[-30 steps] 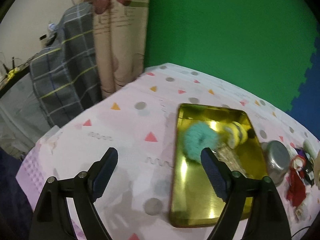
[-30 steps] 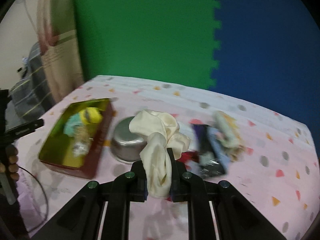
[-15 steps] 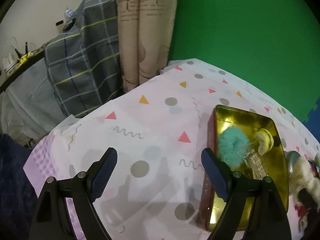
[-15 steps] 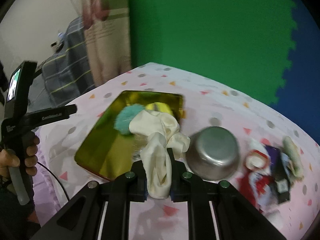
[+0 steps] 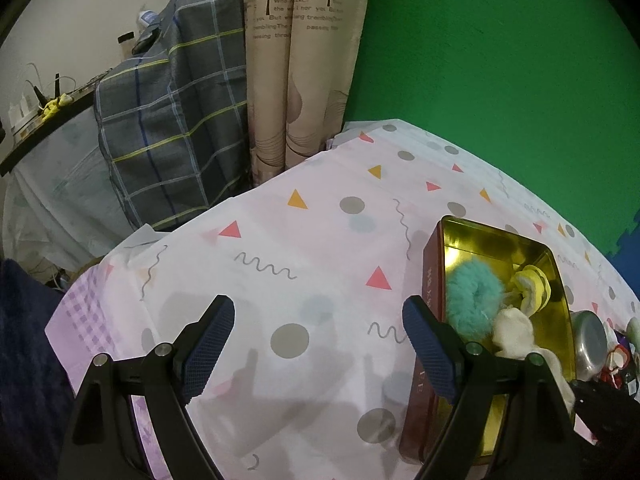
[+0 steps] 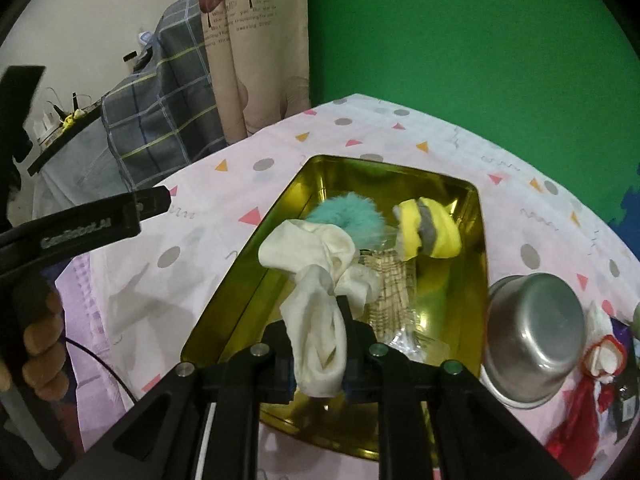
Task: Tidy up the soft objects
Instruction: 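Lower the cream scrunchie into the gold tray and open the right gripper, then grasp the white fuzzy sock on the table with the right gripper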
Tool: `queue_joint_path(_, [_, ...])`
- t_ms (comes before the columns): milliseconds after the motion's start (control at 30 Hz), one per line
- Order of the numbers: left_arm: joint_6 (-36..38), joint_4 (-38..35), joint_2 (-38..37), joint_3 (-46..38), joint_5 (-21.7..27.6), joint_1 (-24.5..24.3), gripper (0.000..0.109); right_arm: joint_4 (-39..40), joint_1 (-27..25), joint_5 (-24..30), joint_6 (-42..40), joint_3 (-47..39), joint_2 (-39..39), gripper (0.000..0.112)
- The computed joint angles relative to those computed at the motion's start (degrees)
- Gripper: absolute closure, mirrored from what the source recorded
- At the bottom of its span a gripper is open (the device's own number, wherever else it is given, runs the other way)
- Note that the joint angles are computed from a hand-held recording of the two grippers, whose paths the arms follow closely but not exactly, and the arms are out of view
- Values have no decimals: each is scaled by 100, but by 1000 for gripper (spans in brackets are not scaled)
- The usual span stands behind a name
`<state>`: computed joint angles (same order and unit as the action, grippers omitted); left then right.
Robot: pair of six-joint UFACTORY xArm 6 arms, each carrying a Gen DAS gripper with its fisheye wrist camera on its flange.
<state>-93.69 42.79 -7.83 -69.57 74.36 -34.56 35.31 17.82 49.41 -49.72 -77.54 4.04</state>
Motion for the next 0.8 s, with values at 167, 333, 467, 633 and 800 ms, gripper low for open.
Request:
queue_joint_path(167, [46, -28, 59, -35, -36, 12, 25, 34, -25, 113, 86, -79, 123, 77])
queue_joint_path(333, [71, -28, 90, -58, -42, -3, 25, 164, -67, 91, -24, -8, 79, 62])
queue_joint_path(467, [71, -23, 107, -81, -33, -16, 25, 207, -153, 98, -40, 23, 5, 61])
queue_joint_path(633, [152, -35, 197, -153, -107, -33, 25, 260, -475, 28, -138, 282, -307, 61])
queue_joint_path(800, [264, -21, 370, -316, -43, -98, 25, 17, -939, -78, -56, 505, -551, 61])
